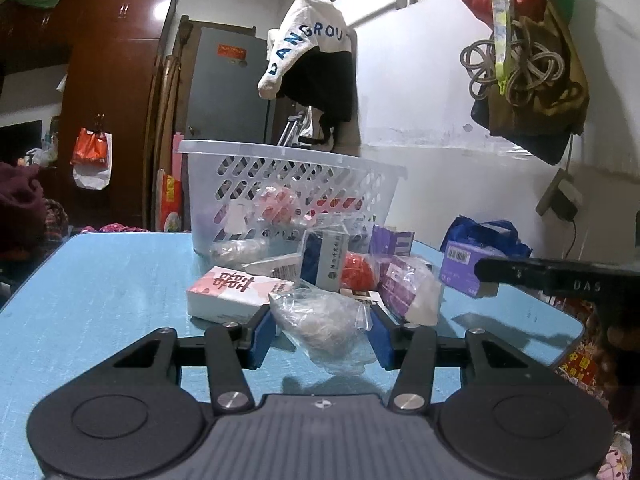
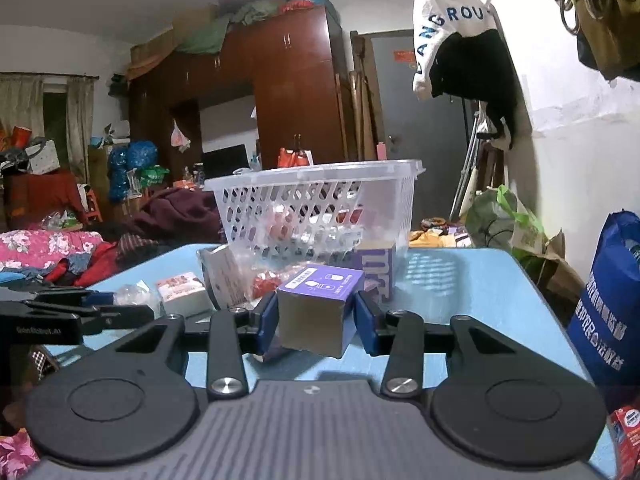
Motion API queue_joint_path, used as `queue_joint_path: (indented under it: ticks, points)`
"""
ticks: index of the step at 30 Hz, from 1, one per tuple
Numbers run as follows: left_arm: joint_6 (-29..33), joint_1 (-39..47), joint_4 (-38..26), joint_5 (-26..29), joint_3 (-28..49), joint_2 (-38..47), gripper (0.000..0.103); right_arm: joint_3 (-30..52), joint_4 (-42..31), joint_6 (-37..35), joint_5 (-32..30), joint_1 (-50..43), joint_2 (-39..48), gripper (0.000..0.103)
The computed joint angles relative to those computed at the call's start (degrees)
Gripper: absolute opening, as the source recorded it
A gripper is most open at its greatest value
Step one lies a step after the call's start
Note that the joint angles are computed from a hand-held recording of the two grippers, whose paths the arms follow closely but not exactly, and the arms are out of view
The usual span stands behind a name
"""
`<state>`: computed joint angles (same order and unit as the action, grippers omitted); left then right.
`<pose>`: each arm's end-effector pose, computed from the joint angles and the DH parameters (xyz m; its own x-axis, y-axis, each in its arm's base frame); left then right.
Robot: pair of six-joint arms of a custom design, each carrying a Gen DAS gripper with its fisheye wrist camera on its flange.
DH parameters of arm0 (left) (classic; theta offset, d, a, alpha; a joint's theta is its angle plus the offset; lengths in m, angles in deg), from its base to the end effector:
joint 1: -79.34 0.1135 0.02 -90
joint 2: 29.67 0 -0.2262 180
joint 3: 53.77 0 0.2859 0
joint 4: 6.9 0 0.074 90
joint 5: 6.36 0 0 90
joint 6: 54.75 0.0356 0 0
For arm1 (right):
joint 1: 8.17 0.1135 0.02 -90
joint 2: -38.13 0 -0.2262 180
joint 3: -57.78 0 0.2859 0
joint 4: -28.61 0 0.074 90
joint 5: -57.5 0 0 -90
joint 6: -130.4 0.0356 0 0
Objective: Organize objects
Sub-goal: 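Carry the purple box and clear bag into the basket and open both tools, then grasp the pink tissue pack with the left tool while the right tool grasps a clear-wrapped box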
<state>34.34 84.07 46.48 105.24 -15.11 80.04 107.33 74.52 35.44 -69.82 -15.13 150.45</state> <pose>0.2913 0.0110 0.0235 -0.3068 -0.0402 -0.9509 0.2681 0.9550 -0.1269 0.3348 -0.0191 0.0389 -0.2454 -0.0393 -0.9686 -0.5027 0.8595 0.0924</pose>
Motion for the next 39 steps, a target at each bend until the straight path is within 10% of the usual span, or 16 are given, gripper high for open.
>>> queue_joint_path:
  ticks: [9, 18, 21, 25, 32, 39]
  points:
    - [-4.0, 3.8, -10.2, 6.7, 5.4, -11.2, 0.053, 0.2, -0.6, 2.8, -1.5, 0.9, -7.9, 0.044]
    - [-4.3, -1.2, -46.5, -3.4, 52.5, 4.5, 0.066, 36.1, -30.2, -3.5, 8.3, 10.5, -0.3, 0.047]
    - [-4.5, -2.0, -52.2, -7.0, 60.3, 10.3, 0.085, 41.0, -34.2, -5.9, 14.2, 12.5, 3.1, 0.084]
    - [-5.1, 0.1, -41.7, -4.0, 46.4, 2.6, 0.084, 29.6, -27.3, -6.9, 15.3, 11.5, -3.1, 0.101]
    - [2.5, 2.7, -29.9, -3.6, 19.1, -8.7, 0.097, 7.9, -15.1, -1.3, 3.9, 4.5, -6.6, 0.103]
    - [8.1, 1.1, -30.2, -6.4, 18.8, -2.9, 0.097, 9.8, -20.3, -1.6, 3.3, 5.4, -0.5, 0.095]
